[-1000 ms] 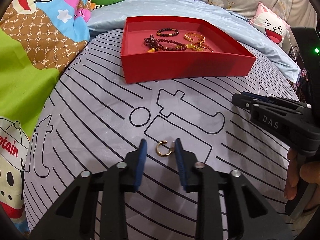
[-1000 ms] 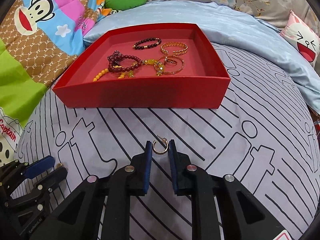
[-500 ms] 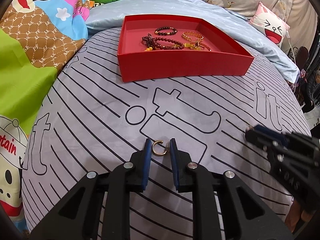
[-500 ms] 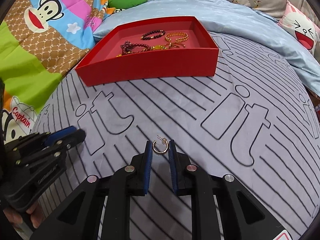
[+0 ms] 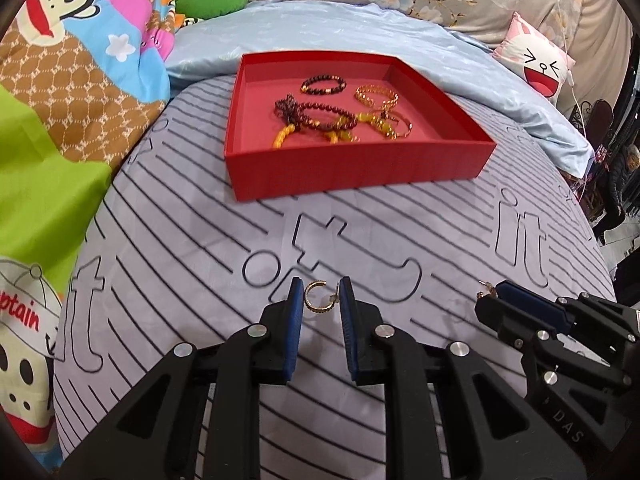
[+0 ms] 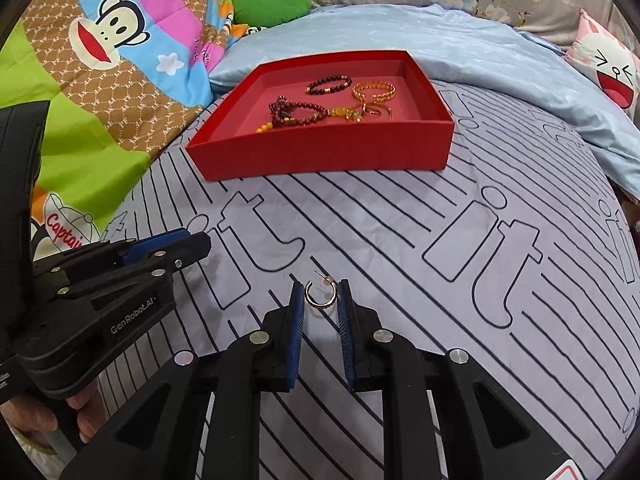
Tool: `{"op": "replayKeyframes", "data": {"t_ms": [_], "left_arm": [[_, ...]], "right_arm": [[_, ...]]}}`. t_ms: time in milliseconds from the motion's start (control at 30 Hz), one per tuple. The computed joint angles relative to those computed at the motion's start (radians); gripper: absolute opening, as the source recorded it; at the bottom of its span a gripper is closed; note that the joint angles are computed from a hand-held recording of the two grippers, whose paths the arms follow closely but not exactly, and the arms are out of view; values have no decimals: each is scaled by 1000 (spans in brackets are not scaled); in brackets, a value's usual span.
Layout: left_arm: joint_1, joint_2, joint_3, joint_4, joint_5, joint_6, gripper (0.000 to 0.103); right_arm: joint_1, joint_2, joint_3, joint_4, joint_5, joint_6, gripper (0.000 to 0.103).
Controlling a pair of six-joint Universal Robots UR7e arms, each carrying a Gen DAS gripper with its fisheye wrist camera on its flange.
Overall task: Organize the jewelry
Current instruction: 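Carry both rings into the red tray and open both tools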
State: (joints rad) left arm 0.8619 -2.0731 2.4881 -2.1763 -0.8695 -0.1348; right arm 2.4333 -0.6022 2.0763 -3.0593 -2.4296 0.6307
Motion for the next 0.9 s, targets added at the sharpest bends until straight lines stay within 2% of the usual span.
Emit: {"op": "replayKeyframes", "data": {"t_ms": [367,667,900], "left_arm": [[-1,167,-67,-172,-9,70,18],[12,342,-160,-346,-10,175,18],[52,487,-259,-469,1,265,18]], "right_arm": [[-37,-14,-38,-66,-43,-114,16],[-93,5,-147,-167,-75,-335,16],[-153,35,-246,-223,-59,-469,16]]}}
